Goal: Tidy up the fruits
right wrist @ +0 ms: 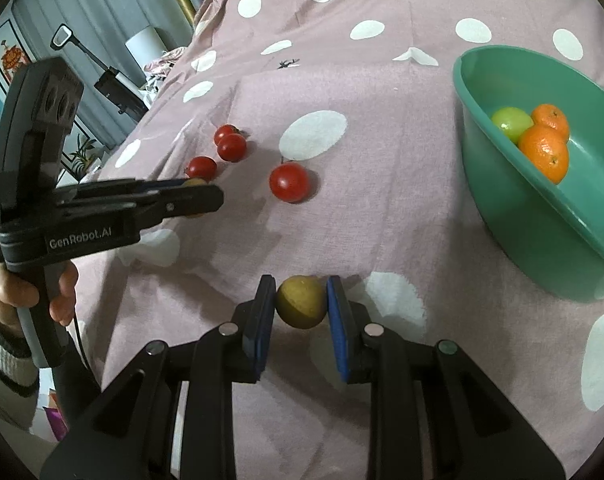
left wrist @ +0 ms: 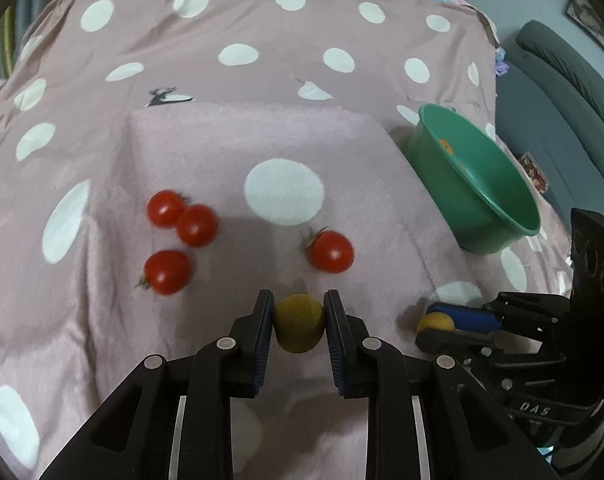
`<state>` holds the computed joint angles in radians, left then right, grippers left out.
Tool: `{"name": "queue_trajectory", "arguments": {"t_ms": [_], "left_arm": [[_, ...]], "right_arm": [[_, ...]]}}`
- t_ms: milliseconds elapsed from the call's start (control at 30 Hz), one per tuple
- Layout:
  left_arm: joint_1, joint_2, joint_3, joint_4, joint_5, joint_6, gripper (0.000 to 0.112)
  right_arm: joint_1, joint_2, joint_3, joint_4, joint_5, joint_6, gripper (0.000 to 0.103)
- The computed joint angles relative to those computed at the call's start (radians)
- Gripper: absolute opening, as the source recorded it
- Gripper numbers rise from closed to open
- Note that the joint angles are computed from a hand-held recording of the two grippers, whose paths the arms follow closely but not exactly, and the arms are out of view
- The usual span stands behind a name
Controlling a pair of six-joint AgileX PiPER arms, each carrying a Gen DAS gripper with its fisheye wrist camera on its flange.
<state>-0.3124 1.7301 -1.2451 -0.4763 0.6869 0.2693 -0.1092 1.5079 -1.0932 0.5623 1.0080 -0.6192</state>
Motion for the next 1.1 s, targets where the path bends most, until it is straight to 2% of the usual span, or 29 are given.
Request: {"name": "queue_trajectory", "arguments": {"t_ms": [500, 833, 1000, 1100], "left_arm": [[0.048, -0.134, 0.099, -0.048, -0.011, 0.042, 0.026], [0.038, -0.081, 0.094, 0.001, 0.024, 0.03, 0.026], [-0.001, -0.049, 0.084, 0.09, 0.01, -0.038, 0.039], [0.002, -0.027, 0.078, 0.115, -0.004, -0.06, 0.039]], "right_arm": [[0.02, -0.076, -0.045, 0.009, 0.034, 0.026, 0.027], [0.002, -0.101, -0.028, 0.001, 0.041, 0.031, 0.027], [-0.007, -0.089, -0.028, 0.009, 0.038, 0.023, 0.027], [-0.007, -0.087, -0.026, 0.017, 0.039, 0.014, 0.027]]}}
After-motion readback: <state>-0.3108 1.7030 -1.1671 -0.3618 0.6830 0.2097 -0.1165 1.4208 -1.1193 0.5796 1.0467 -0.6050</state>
